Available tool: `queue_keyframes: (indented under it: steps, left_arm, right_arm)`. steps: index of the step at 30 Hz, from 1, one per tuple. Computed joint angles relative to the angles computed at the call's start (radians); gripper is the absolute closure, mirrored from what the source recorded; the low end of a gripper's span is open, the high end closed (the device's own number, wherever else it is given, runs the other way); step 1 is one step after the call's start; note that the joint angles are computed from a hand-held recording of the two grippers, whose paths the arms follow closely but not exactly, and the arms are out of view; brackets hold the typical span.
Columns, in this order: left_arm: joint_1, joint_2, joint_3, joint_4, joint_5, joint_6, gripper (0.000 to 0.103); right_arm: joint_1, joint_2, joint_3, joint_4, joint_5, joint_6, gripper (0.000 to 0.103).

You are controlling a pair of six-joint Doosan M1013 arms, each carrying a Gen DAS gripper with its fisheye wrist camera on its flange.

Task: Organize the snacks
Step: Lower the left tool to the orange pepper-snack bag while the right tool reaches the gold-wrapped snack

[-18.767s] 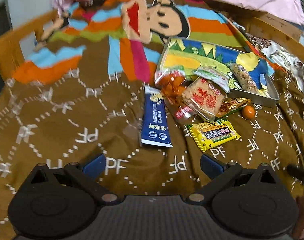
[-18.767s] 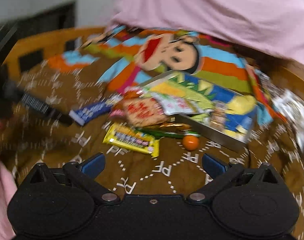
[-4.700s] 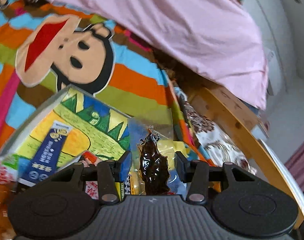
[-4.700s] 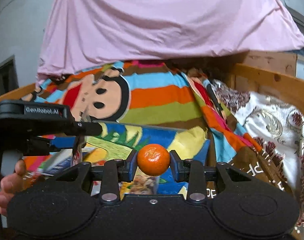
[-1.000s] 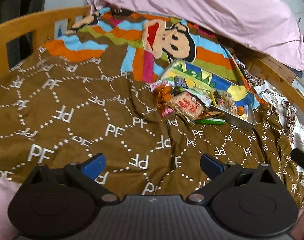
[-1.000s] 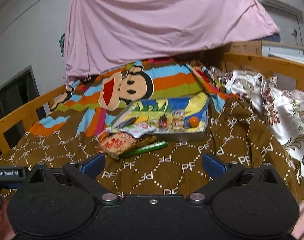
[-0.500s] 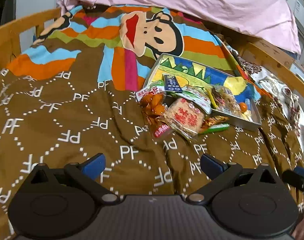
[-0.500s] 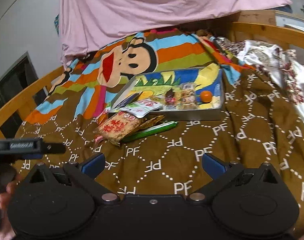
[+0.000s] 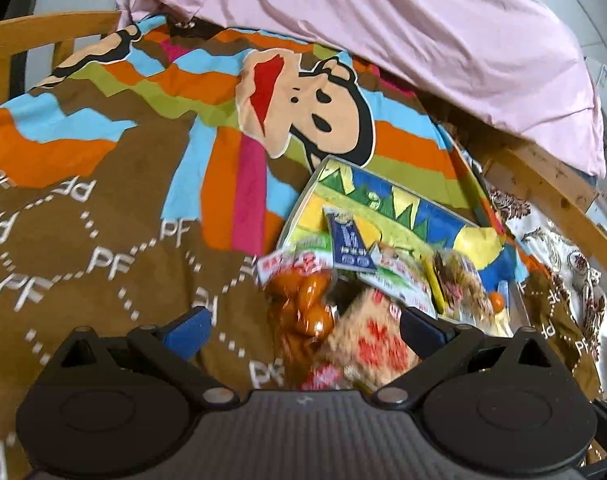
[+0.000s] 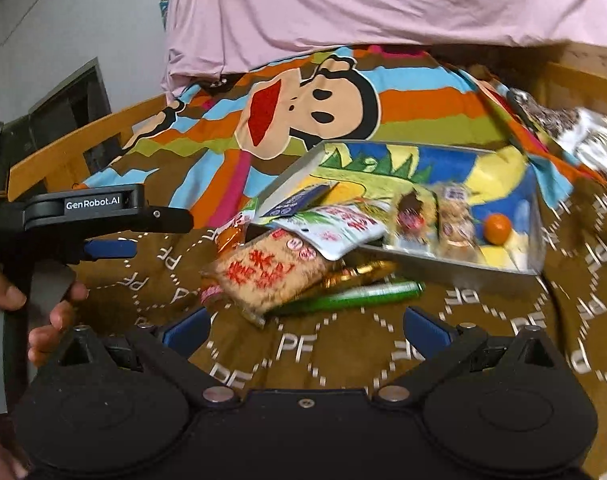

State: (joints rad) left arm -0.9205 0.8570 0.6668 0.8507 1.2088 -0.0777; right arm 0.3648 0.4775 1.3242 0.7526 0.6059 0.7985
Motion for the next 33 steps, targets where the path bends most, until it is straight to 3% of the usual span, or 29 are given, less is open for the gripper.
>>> queue_keyframes:
  steps: [5, 10, 15, 21, 22, 26, 30, 33]
  left_arm:
    - [0.024, -0.016, 0.058, -0.01, -0.097, 0.022, 0.001]
    - [0.046, -0.032, 0.121, -0.007, -0.209, -0.022, 0.001]
    - [0.065, -0.059, 0.2, 0.016, -0.342, -0.162, 0.003]
    - [0.079, -0.073, 0.253, 0.063, -0.439, -0.308, 0.017]
    - [0.081, -0.073, 0.255, 0.056, -0.447, -0.303, 0.023]
    - [0.084, -0.06, 0.237, 0.022, -0.42, -0.263, 0.029]
    - [0.094, -0.04, 0.202, -0.059, -0.366, -0.219, 0.04]
    - [0.098, -0.027, 0.177, -0.092, -0.344, -0.173, 0.04]
  right_arm:
    - [0.015, 0.044, -0.039, 0.01, -0.03, -0.046, 0.001]
    - [0.021, 0.078, -0.071, -0.031, -0.05, 0.032, 0.004]
    - [0.03, 0.103, -0.094, -0.085, -0.071, 0.099, 0.017]
    - [0.034, 0.124, -0.11, -0.097, -0.068, 0.134, 0.032]
    - [0.034, 0.126, -0.111, -0.089, -0.066, 0.131, 0.034]
    - [0.034, 0.13, -0.112, -0.044, -0.069, 0.088, 0.044]
    - [0.034, 0.139, -0.125, -0.043, -0.056, 0.097, 0.044]
    - [0.032, 0.153, -0.147, -0.048, -0.031, 0.136, 0.039]
